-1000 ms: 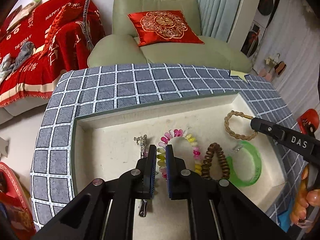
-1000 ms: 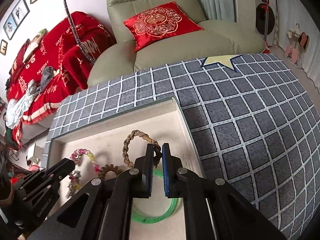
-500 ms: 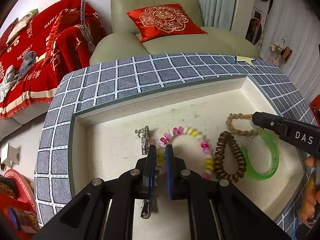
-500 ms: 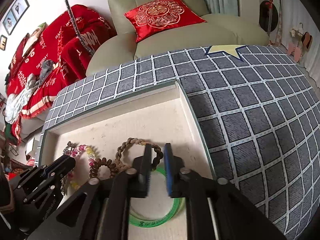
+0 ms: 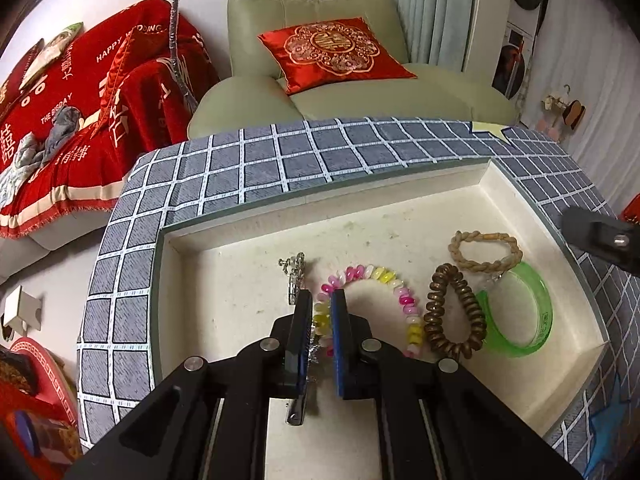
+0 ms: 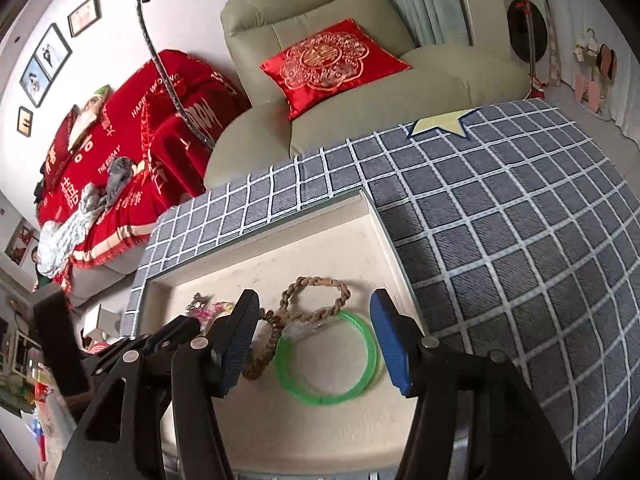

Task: Organize jewelry
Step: 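Carry both bracelets into the white tray and open both grippers to release them, then lift both grippers out of the tray toward the remaining hair accessories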

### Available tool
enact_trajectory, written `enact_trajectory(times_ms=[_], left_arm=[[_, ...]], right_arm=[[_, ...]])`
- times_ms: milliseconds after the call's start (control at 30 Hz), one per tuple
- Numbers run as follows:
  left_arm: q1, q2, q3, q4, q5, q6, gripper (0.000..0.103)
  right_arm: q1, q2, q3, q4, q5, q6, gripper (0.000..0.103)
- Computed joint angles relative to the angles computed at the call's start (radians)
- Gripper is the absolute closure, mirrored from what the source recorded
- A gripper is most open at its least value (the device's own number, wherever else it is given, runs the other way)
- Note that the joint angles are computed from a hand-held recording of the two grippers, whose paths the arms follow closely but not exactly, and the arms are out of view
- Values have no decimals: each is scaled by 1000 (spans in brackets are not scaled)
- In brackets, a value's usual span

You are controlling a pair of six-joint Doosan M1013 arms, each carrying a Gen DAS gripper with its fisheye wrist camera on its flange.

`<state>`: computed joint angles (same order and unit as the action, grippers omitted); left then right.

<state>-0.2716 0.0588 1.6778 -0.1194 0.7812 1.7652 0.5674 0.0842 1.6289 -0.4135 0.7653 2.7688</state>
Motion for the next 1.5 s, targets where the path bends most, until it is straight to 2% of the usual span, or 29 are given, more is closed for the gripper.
enact_trajectory(times_ms=[267,433,533,733,767,800,833,1000,1033,1067,1100,1133,1167,1500], left_arm=[[-3,-8,5,34,-21,-38,78],[6,-25,7,-1,-33,-11,78],[16,-36,12,-33,-34,7,78],[24,-61,27,-48,-26,29,78],[24,-64,30,-48,-25,30,78],[26,-68,34,-49,-25,31,78],[29,-73,37,-56,-22,37,78],[40,-90,53,-63,-14,37,78],[41,-95,57,-62,-13,37,71],[42,-99,60,-59,-14,35,23],[41,-109,68,-48,-29,25,0],[39,-123,83,-39,-64,20,0],[36,-133,90,-29,-79,31,0],[42,-172,114,-48,-62,29,0]], right_arm=[[12,-40,35,16,-7,33,41],[16,-54,51,34,-8,40,41],[24,-60,58,31,-2,45,31],[42,-74,72,23,-7,67,30],[46,-77,74,23,-4,70,28],[50,-80,77,20,-1,74,20],[54,-83,79,15,-1,80,19],[75,-97,89,2,0,95,18],[79,-98,90,0,3,97,18],[83,-99,91,0,6,98,18],[85,-100,92,-4,6,102,17],[89,-101,94,-11,8,112,14],[93,-104,97,-20,6,122,0],[143,-120,99,-154,30,228,0]])
